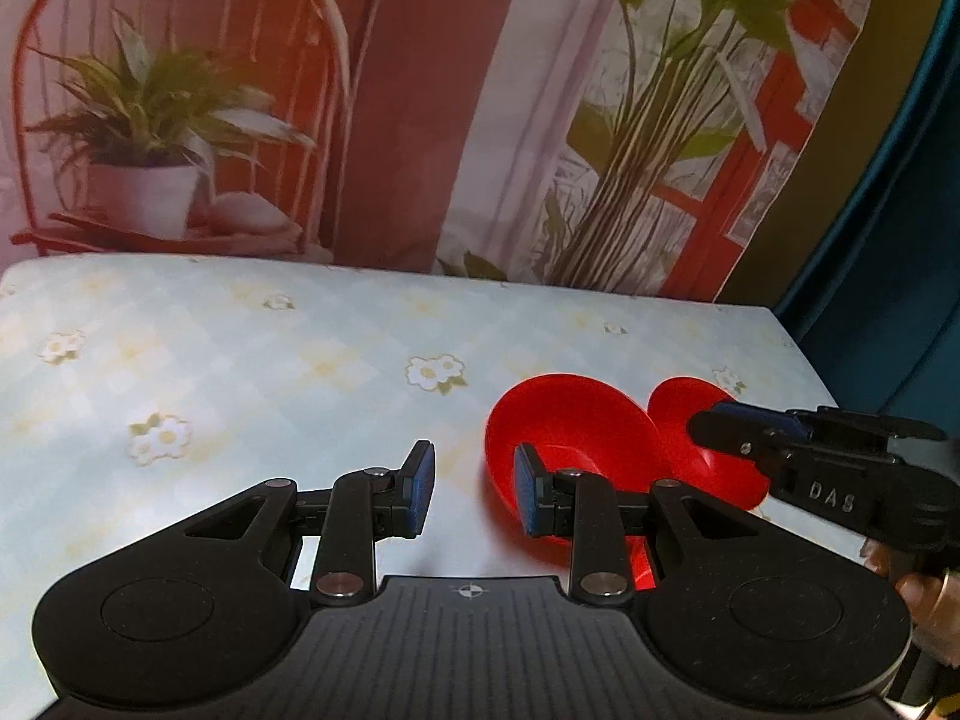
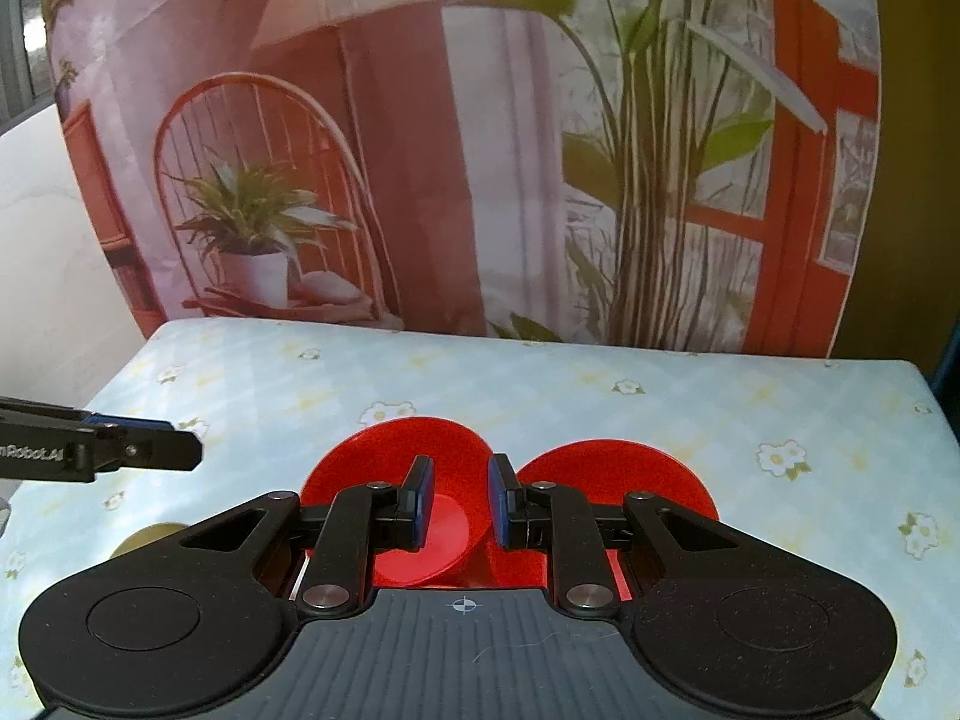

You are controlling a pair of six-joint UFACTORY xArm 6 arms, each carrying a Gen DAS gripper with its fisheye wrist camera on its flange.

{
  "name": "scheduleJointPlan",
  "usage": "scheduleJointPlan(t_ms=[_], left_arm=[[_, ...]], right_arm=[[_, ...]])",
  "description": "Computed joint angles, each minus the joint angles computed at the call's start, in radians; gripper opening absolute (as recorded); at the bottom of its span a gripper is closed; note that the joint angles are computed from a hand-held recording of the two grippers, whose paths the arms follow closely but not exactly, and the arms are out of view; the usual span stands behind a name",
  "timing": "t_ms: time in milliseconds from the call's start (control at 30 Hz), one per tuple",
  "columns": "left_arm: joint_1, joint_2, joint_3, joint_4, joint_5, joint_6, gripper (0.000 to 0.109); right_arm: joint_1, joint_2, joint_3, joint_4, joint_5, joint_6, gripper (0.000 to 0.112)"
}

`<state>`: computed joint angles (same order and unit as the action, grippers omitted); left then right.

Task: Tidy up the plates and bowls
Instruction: 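Move both grippers to one red bowl's rim and close on it, then lift the red bowl with both grippers and lower it into another red bowl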

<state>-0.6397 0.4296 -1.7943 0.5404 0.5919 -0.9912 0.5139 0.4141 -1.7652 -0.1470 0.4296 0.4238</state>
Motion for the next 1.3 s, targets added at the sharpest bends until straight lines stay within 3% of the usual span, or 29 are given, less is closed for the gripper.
scheduleJointPlan(t_ms=[233, 500, 633, 900, 1000, 1300], left_arm=[[0.016, 0.133, -0.132, -0.157, 0.022, 0.125, 0.031], [0.03, 0.194, -0.182, -0.27, 0.022, 0.209, 0.031], [0.031, 0.193, -0.168, -0.29, 0.004, 0.22, 0.019], [0.032, 0.188, -0.157, -0.281, 0.006, 0.21, 0.012], [0.032, 0.174, -0.137, -0.258, -0.016, 0.186, 0.011], [0.023, 0.12, -0.104, -0.191, -0.038, 0.148, 0.011]], right_arm=[[-0.005, 0.069, -0.058, 0.085, 0.027, -0.059, 0.019], [-0.007, 0.08, -0.057, 0.119, 0.031, -0.069, 0.019], [-0.006, 0.078, -0.051, 0.118, 0.031, -0.064, 0.02], [-0.004, 0.083, -0.054, 0.124, 0.033, -0.069, 0.019], [-0.003, 0.082, -0.052, 0.126, 0.025, -0.068, 0.011], [-0.002, 0.06, -0.039, 0.09, 0.003, -0.031, 0.011]])
